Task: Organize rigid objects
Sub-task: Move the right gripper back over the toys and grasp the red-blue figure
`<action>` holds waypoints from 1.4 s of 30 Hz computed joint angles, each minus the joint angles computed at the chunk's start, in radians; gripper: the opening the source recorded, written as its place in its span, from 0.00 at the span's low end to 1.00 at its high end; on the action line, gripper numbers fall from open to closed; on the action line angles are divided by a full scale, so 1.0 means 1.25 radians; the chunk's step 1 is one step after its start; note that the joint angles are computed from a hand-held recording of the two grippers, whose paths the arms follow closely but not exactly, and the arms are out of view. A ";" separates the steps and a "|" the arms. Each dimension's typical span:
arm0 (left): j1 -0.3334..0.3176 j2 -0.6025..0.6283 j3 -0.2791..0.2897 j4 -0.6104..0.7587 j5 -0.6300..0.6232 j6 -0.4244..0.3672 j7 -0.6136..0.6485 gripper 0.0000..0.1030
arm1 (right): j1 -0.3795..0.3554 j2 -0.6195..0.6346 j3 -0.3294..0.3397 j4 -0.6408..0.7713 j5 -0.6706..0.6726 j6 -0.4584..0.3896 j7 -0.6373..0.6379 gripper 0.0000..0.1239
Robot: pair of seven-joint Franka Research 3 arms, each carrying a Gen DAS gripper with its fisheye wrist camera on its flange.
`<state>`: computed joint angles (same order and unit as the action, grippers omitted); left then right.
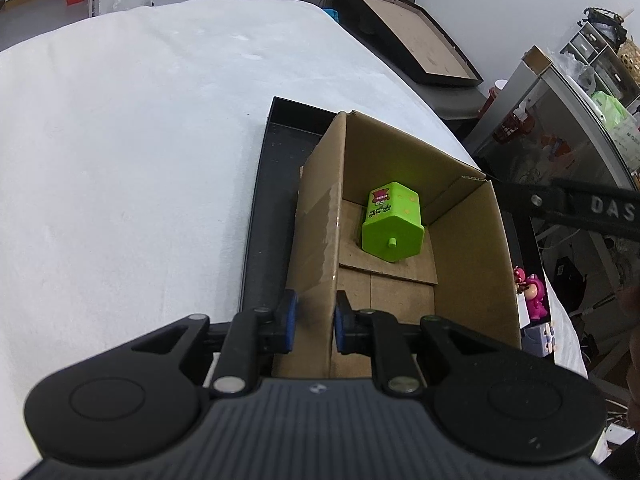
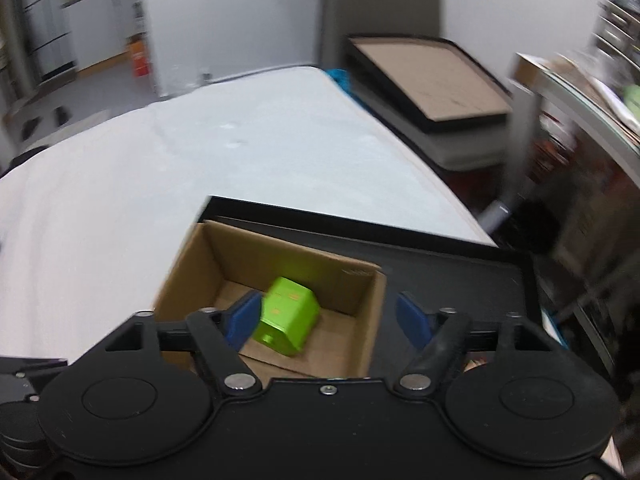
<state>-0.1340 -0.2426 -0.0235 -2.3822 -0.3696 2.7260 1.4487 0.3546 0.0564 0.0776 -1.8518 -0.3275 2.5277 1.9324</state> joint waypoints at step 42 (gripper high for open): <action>-0.007 0.017 -0.135 0.190 0.465 -0.286 -0.387 0.68 | -0.170 -0.174 0.009 -0.289 -0.036 -0.114 0.482 0.71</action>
